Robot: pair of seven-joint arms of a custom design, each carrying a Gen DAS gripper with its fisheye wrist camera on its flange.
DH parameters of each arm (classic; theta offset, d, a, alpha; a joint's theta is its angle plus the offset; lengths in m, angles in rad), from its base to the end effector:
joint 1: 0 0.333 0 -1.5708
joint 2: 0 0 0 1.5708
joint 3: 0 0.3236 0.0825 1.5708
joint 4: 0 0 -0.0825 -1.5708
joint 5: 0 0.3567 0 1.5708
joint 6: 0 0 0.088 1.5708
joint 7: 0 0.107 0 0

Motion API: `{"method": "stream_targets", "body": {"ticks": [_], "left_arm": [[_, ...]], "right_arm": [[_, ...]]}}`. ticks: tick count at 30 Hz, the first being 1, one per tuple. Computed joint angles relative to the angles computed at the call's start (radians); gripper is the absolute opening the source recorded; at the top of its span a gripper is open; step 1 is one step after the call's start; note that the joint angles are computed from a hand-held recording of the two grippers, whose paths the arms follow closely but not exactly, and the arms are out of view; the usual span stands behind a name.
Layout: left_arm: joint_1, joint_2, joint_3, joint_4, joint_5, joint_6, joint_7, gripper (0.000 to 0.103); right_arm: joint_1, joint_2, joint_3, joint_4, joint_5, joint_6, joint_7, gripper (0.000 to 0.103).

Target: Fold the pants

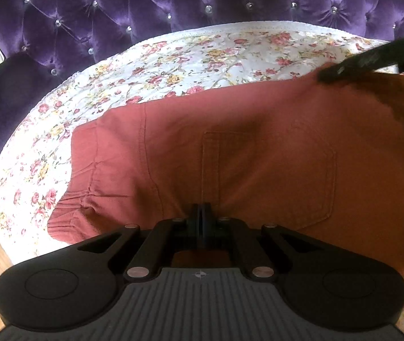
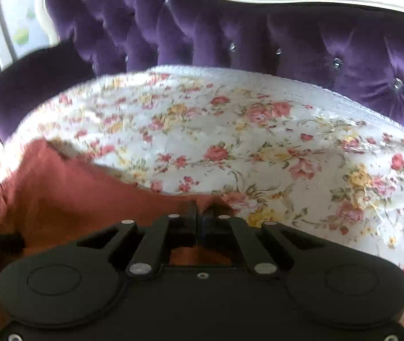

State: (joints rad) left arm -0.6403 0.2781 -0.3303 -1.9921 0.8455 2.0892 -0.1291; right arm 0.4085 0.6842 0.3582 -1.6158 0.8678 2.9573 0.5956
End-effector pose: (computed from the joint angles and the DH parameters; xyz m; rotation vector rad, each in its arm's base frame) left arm 0.3603 -0.4459 0.3515 -2.0020 1.5684 -0.2613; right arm 0.5778 0.4141 0.3183 -2.1290 0.8971 -0.0702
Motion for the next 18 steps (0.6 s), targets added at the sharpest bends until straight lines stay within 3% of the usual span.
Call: {"method": "stream_targets", "body": {"ticks": [1,3,5,7,13,18], "left_arm": [[0.002,-0.004,-0.001,-0.003,-0.005,0.003,0.006,0.004],[0.007,-0.007,-0.003,0.003,-0.023,0.002,0.022,0.003],[0.002,-0.002,-0.003,0.027,-0.032,-0.023,0.022,0.003],[-0.012,0.006,-0.003,0.055,-0.008,-0.03,0.006,0.003],[-0.056,0.103,-0.004,0.182,0.038,0.029,0.085,0.004],[-0.106,0.156,0.0,0.226,-0.007,0.01,0.16,0.003]], "right_arm": [[-0.019,-0.019,0.013,-0.018,0.026,0.008,0.0,0.01],[-0.09,-0.072,0.085,-0.081,0.12,0.08,-0.093,0.03],[-0.124,-0.122,0.109,-0.129,0.193,0.151,-0.141,0.031],[-0.184,-0.185,0.136,-0.187,0.273,0.159,-0.195,0.031],[-0.231,-0.401,0.061,-0.445,0.388,0.024,-0.253,0.031],[-0.177,-0.527,0.025,-0.661,0.467,0.018,-0.348,0.031]]}}
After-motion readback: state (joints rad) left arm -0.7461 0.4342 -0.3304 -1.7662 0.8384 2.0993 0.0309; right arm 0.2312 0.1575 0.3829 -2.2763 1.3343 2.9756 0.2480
